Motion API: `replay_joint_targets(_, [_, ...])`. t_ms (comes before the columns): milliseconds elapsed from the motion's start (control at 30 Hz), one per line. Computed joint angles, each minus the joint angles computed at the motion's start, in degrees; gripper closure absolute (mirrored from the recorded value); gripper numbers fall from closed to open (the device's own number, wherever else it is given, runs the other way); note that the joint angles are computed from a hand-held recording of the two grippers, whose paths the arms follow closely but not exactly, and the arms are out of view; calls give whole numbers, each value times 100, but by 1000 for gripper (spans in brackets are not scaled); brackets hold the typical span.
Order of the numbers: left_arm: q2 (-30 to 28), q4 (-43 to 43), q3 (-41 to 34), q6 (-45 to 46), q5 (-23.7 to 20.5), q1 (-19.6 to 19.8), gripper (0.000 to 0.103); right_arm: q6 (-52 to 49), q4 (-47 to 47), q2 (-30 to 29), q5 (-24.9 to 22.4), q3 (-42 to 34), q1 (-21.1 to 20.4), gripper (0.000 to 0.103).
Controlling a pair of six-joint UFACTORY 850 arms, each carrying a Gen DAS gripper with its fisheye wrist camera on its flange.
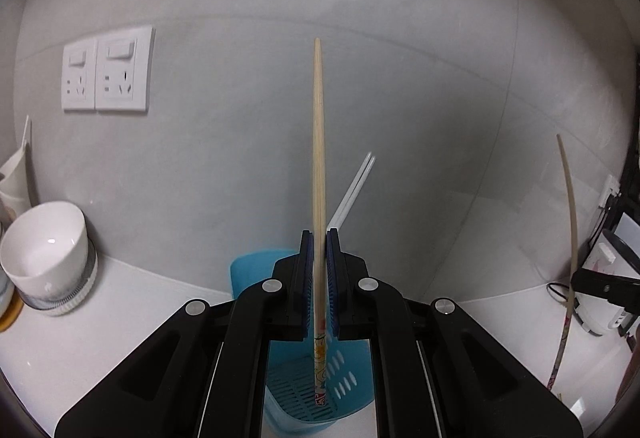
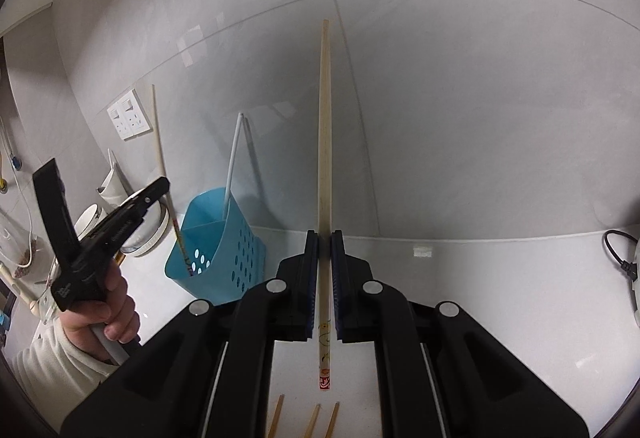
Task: Organize utensils
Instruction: 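Lift both held chopsticks and carry them toward the blue utensil holder, then lower the left tool's chopstick into the blue holder and open it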
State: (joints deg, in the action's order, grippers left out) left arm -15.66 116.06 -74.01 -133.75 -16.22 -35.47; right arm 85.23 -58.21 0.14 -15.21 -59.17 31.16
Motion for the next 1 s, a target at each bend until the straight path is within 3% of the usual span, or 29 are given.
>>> replay_joint_targets(533, [-56,-1346,-36,1524,210,-14,93,-929,883,-140,35,-142,65,97])
replay_joint_targets(667, [80,-2725,-29,2887,128,-36,69,-1141,1061,-152,103,-179,53,97])
replay_joint_targets(700, [128,-2880,-1,3032,131,-35,53,-1186,1087,-176,112,-215,60,97])
replay_joint_targets(767, [210,-3408,19,3528,-124,-94,39,-1218,1082,-208,149,-271,76,97])
replay_joint_targets(1000, [326,-5102,-81,5097,-487,-140,10,-1182,971,-477,424,-584,126,97])
